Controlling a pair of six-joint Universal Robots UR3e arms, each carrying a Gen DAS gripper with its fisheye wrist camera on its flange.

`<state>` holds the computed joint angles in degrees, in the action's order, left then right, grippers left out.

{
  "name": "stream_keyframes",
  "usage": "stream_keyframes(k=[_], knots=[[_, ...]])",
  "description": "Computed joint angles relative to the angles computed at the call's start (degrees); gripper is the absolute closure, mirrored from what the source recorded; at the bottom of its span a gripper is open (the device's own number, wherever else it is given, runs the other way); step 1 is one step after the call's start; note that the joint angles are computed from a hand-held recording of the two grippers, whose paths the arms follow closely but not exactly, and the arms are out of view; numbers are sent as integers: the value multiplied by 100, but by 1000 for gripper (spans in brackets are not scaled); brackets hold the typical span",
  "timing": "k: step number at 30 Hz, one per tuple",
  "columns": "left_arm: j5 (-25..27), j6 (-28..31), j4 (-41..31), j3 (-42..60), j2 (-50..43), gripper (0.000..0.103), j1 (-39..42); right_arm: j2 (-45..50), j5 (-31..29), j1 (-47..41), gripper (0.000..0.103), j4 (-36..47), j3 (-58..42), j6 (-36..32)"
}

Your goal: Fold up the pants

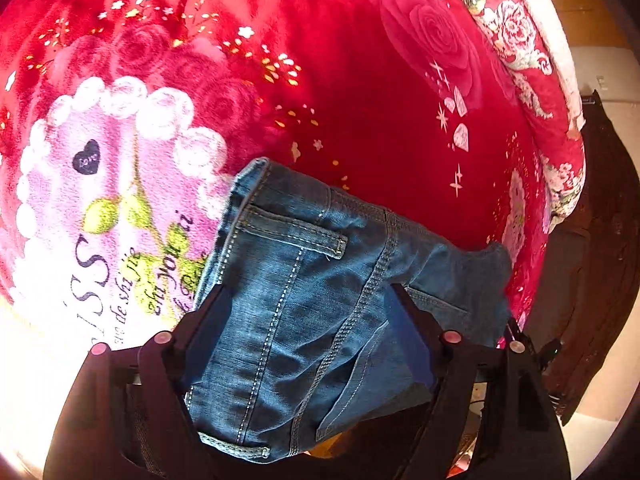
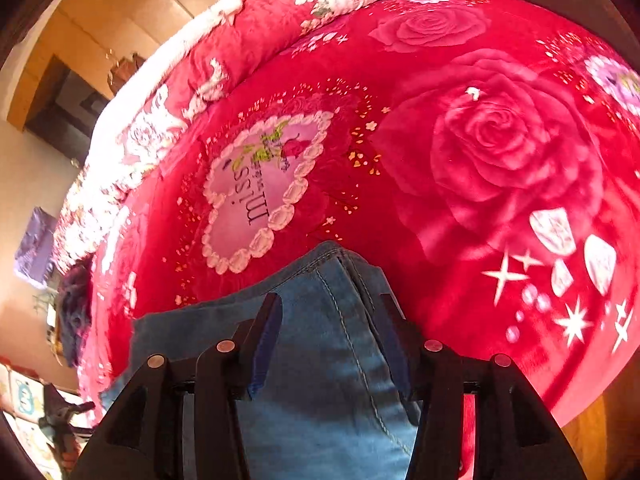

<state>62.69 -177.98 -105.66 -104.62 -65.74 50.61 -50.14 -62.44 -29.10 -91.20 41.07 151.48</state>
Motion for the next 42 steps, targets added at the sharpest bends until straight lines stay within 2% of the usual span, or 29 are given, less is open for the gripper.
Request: stream_keyframes(k=[1, 2, 3, 5, 7, 8, 11, 14, 17, 18, 20, 21, 22, 23, 26, 29, 30, 31, 32, 33, 35, 37, 39, 41, 42], knots=[[35, -4, -34, 98, -13, 81, -121, 182, -404, 215, 73, 31, -277, -131], [49, -21, -19, 172, -35, 93, -222, 196, -557, 321, 91, -30, -315, -318], [168, -193, 150, 183, 23, 96, -355, 27, -330, 270, 92, -212, -112, -427], [865, -875, 1045, 115, -110, 96, -880, -113, 62, 83, 92, -555, 133, -250], [1639, -1260, 1652, 141, -723, 97, -1412, 483, -639, 209, 91, -312, -582, -32], [1707, -1290, 1675, 85, -840, 99, -1408, 741, -780, 216, 88, -54, -898, 21], [1258, -1055, 1439, -71, -503, 99, -847, 565, -553, 78, 76, -146, -672, 356], [862, -537, 976, -131, -31, 99, -191, 109, -431, 21, 71, -573, -178, 510], [172, 310, 24, -150, 395, 97, 739, -311, 331, 69, 65, -306, 62, 106], [24, 444, -190, -158, 450, 94, 917, -278, 494, 195, 63, -12, -152, -51], [-128, 798, -744, -109, 613, 78, 1248, -110, 732, 573, 47, 745, -678, -451], [-147, 798, -769, -174, 642, 65, 1258, 6, 767, 824, 46, 1055, -927, -613], [-179, 729, -703, -256, 677, 61, 1198, 95, 764, 1076, 46, 1233, -1069, -698], [-229, 684, -704, -306, 742, 61, 1134, 245, 703, 1365, 46, 1408, -1289, -772], [-321, 533, -655, -332, 715, 61, 779, 572, 394, 2134, 46, 1230, -1543, -655], [-134, 136, -120, -499, 662, 57, 305, 442, 15, 2695, 47, 385, -882, -530], [71, -69, 192, -570, 615, 57, 94, 462, -299, 2898, 51, 110, -756, -558], [182, -304, 624, -710, 493, 57, -153, 612, -886, 3178, 68, -255, -750, -471], [230, -369, 753, -745, 431, 57, -234, 824, -1424, 3382, 87, -424, -862, -356], [270, -446, 757, -690, 410, 57, -273, 968, -1481, 3414, 87, -427, -990, -218], [283, -392, 589, -488, 437, 57, -300, 1043, -1118, 3269, 83, -225, -1290, 184], [233, -3, 282, -262, 580, 57, -257, 878, -562, 2949, 80, 133, -1310, 337], [326, 247, 90, 81, 575, 57, -442, 301, -28, 2463, 77, 153, -588, 219], [491, 188, 192, 398, 415, 55, -884, -332, 300, 1874, 61, 114, 216, 43], [551, 73, 356, 509, 289, 51, -1164, -619, 402, 1549, 58, 99, 575, -32]])
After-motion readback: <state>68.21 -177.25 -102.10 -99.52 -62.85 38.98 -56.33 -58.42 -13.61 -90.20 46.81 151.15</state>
